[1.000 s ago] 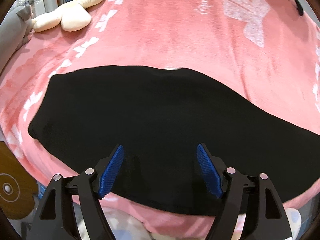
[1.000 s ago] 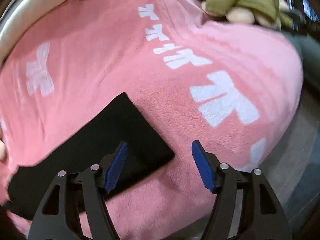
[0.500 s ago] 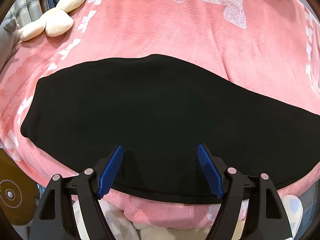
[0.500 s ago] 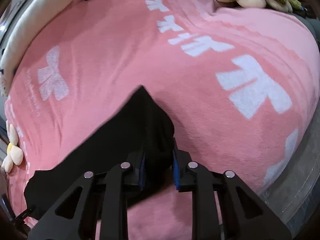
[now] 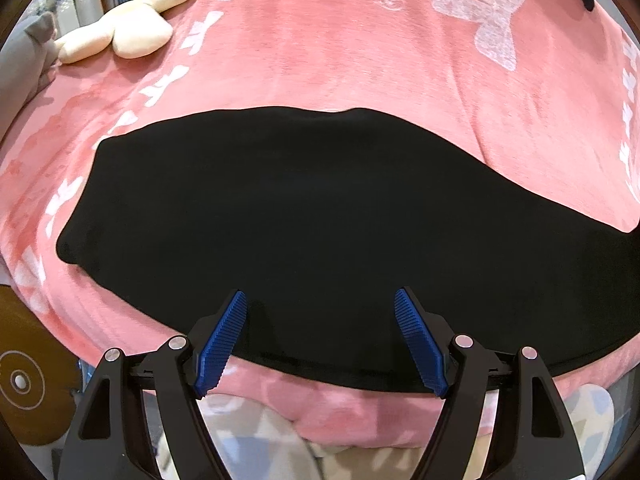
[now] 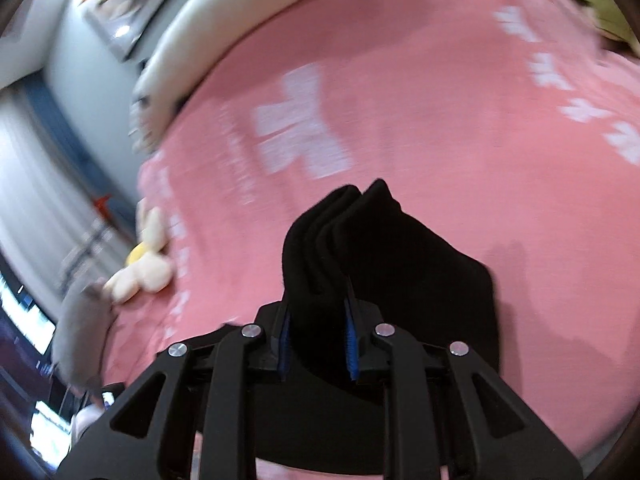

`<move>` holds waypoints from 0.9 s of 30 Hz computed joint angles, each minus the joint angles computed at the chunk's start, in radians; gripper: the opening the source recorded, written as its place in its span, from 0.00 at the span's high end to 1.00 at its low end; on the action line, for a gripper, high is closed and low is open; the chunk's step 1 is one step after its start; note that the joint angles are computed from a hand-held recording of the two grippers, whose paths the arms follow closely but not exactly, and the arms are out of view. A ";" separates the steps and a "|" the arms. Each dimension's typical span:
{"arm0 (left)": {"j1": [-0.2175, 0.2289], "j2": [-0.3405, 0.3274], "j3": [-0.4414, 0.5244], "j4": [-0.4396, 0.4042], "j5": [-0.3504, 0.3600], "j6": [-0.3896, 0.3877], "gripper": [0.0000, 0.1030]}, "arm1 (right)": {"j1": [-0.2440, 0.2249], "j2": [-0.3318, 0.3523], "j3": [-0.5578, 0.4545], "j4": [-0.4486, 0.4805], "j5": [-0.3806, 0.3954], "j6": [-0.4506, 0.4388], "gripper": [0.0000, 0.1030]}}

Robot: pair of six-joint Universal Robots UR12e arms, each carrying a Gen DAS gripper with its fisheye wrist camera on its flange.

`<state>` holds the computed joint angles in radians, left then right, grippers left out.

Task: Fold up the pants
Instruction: 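Fold the held leg end over the pants with the right gripper and release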

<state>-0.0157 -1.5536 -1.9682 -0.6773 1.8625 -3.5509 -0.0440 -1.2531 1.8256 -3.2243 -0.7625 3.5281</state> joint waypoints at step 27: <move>0.194 0.115 -0.122 0.001 -0.159 -0.041 0.27 | 0.387 0.078 -0.160 0.509 -0.225 -0.534 0.79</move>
